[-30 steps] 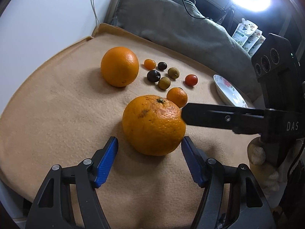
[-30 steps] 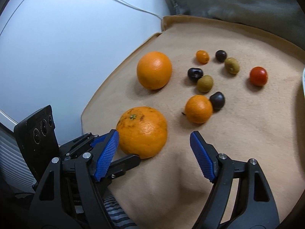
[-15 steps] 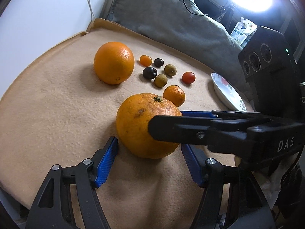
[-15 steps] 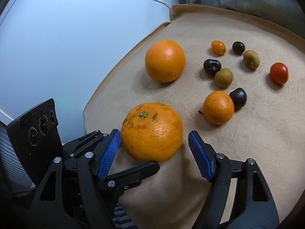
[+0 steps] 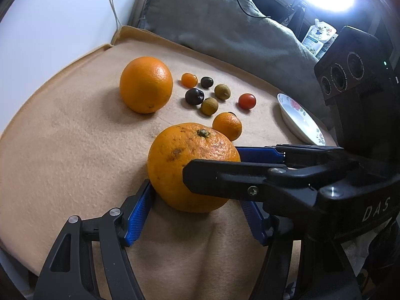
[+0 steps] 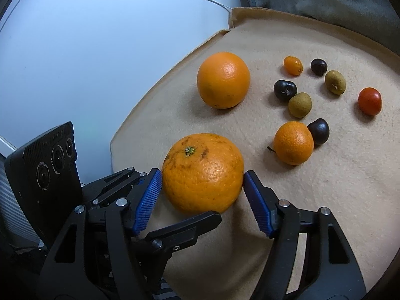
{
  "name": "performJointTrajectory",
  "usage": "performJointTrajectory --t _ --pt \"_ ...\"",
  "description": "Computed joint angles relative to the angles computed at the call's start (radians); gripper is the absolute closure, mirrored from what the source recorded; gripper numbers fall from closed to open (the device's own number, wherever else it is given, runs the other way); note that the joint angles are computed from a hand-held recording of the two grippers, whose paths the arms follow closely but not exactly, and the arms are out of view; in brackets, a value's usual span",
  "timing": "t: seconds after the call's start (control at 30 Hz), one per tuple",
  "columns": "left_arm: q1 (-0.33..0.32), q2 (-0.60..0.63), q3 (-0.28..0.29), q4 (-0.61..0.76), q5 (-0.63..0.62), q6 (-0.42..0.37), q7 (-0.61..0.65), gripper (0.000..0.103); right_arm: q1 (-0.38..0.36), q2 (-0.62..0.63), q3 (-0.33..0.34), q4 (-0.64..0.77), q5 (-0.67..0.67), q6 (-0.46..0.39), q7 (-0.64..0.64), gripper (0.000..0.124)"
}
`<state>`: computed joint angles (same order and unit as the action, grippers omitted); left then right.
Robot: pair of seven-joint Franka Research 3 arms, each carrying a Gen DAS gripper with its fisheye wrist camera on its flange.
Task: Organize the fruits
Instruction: 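Carry the large mandarin with the left tool onto the white plate and release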
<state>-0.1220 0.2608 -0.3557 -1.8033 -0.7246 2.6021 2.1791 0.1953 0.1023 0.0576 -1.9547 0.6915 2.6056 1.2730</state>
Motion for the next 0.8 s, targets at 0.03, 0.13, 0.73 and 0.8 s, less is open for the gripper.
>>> performJointTrajectory --t 0.03,0.13,0.73,0.8 --pt "-0.002 -0.001 0.000 0.000 0.004 0.003 -0.001 0.036 0.001 -0.006 0.000 -0.007 -0.002 0.005 0.002 0.054" --pt "-0.004 -0.001 -0.002 0.006 0.005 -0.003 -0.003 0.036 0.003 -0.022 -0.003 -0.025 -0.011 0.023 0.006 0.054" --pt "-0.064 0.067 -0.068 0.136 0.024 0.003 0.050 0.035 -0.032 -0.238 -0.061 -0.222 -0.160 0.136 0.121 0.054" --pt "-0.077 0.086 -0.077 0.167 0.039 -0.004 0.049 0.035 -0.048 -0.268 -0.071 -0.247 -0.179 0.144 0.139 0.054"
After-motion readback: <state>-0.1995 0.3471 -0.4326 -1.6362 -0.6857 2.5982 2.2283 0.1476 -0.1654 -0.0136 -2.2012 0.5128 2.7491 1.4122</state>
